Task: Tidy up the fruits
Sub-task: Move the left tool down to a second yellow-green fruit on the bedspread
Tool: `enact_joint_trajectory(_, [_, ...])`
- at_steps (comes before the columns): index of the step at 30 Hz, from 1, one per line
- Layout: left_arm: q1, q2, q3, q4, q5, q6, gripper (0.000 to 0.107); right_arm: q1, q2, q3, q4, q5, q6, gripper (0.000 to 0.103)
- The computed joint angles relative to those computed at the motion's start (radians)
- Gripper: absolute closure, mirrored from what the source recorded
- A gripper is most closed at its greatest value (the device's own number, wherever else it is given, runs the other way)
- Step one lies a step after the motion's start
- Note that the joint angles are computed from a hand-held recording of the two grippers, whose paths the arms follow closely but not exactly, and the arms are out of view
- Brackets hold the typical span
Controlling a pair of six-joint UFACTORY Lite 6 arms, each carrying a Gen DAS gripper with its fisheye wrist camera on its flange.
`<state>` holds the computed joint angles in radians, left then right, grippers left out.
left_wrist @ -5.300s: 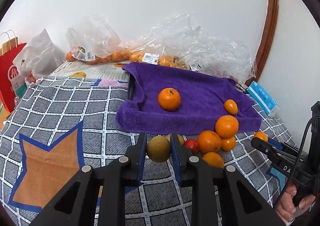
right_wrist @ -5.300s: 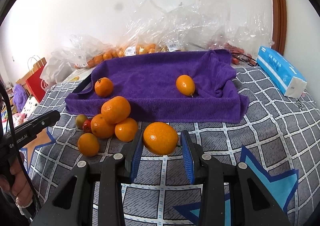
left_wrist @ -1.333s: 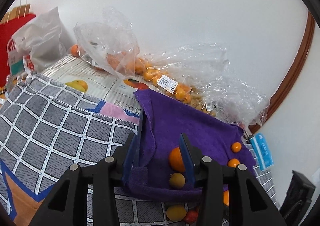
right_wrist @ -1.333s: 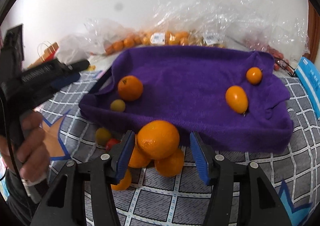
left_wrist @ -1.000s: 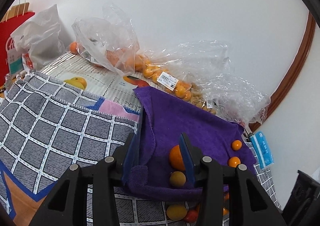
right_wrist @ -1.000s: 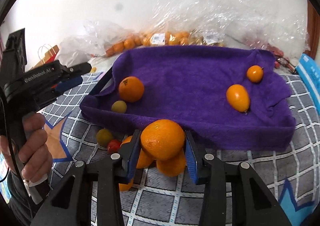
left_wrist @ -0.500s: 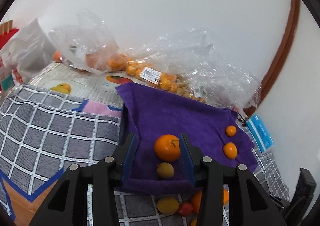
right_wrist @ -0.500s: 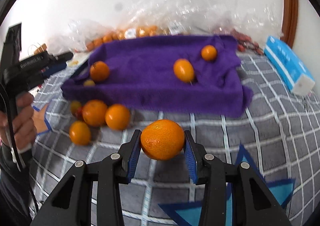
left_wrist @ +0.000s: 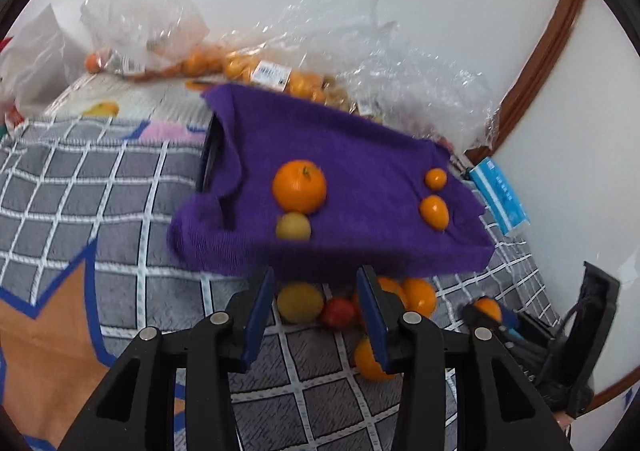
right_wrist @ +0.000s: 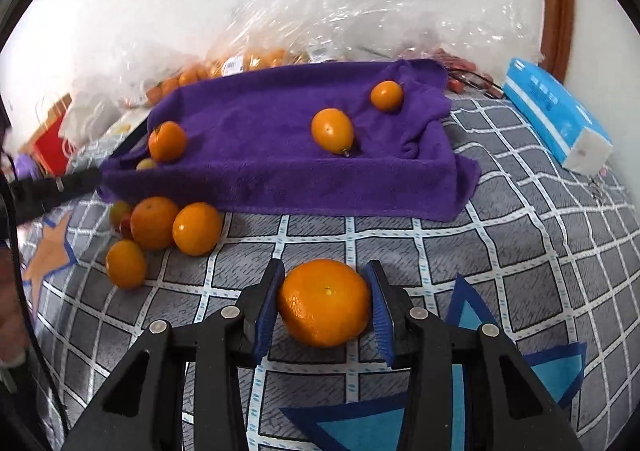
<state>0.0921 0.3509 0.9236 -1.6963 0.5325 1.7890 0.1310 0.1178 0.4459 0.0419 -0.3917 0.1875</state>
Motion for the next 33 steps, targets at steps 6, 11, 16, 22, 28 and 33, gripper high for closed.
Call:
enact_joint_trajectory(6, [-0.033, 0.043, 0.014, -0.028, -0.042, 0.009, 0.078, -0.034, -0.009, -0.013, -0.138, -0.017, 0.122, 0.062])
enact_joint_trajectory(11, [-0.04, 0.061, 0.024, -0.063, -0.068, 0.038, 0.085, -0.038, -0.014, -0.019, -0.153, -0.022, 0.138, 0.062])
enact_joint_trajectory(16, [0.007, 0.017, -0.005, -0.007, -0.039, -0.009, 0.101, -0.04, -0.022, -0.028, -0.151, -0.028, 0.141, 0.062])
enact_joint_trajectory(22, [0.053, -0.009, -0.02, 0.056, 0.004, -0.044, 0.1, -0.038, -0.019, -0.022, -0.148, -0.023, 0.135, 0.062])
enact_joint_trajectory(28, [0.029, 0.045, 0.031, 0.103, 0.049, -0.111, 0.084, -0.047, -0.014, -0.02, -0.157, -0.023, 0.142, 0.062])
enact_joint_trajectory(33, [-0.001, 0.062, 0.026, 0.034, -0.003, -0.045, 0.085, -0.056, -0.016, -0.022, -0.17, -0.027, 0.153, 0.062])
